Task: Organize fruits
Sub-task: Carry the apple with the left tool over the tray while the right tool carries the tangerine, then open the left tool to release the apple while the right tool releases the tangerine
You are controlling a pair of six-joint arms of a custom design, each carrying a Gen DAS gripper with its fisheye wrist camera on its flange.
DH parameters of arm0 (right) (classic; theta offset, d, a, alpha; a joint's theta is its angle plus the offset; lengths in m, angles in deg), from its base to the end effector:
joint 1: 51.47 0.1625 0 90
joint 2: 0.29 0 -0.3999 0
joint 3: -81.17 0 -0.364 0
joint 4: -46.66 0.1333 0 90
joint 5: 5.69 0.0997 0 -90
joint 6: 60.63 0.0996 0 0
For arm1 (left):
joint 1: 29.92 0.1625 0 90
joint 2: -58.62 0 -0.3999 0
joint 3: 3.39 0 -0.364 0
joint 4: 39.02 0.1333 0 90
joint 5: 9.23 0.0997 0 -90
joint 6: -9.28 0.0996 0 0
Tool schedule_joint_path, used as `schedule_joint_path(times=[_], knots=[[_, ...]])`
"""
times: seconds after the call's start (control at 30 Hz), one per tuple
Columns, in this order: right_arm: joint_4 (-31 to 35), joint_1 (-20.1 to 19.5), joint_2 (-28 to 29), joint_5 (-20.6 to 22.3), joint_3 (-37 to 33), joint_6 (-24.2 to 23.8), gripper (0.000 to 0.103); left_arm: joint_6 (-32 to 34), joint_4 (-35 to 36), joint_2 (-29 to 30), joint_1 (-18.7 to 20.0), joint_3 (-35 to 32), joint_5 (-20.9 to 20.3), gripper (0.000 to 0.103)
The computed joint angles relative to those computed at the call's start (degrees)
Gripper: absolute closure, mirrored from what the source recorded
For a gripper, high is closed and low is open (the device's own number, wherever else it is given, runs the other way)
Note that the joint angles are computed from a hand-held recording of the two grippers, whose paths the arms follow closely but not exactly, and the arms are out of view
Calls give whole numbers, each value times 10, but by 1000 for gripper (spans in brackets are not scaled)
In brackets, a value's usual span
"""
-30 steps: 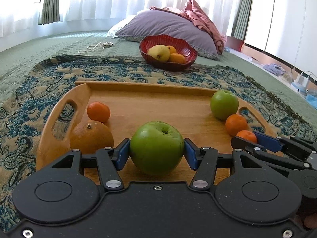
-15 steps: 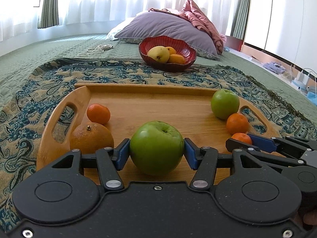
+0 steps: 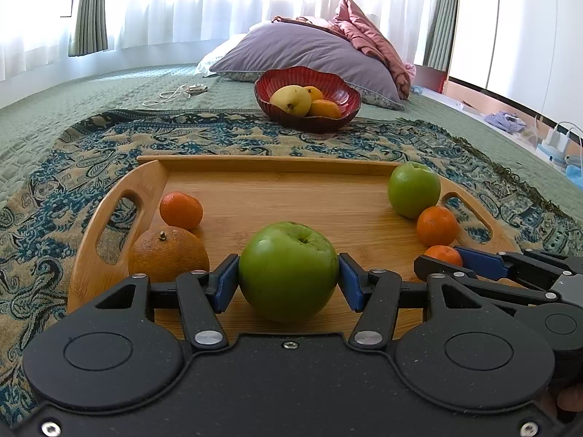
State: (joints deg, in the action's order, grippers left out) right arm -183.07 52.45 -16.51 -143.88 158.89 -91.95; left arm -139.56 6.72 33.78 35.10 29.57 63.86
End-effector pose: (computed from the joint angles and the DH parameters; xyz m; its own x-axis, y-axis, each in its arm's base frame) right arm 0.2120 -0.6099 0.0384 -0.6772 0.3651 0.6388 -0.4695 0.4539 -0.7573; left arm -0.1481 -0.7021 0.1433 -0.6277 0.5915 -0.5062 0.7781 0.4978 -0.3831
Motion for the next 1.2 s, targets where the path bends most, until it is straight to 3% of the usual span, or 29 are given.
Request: schedule_joint_path(times=[0.63,0.87,1.03,1.2], knots=[[6,1,-5,-1,8,10,60,5,1,-4,-2,7,-6,47],[5,2,-12,0,23,23,55,17,-26,-26,-6,46,-13,47],[-16,6,-13,-2,31,13,46,23,-42,-45,-7,74,-12,40],[-39,12,-13,-4,40,-14,44,25,-52,-63,-6,102,-6,35]])
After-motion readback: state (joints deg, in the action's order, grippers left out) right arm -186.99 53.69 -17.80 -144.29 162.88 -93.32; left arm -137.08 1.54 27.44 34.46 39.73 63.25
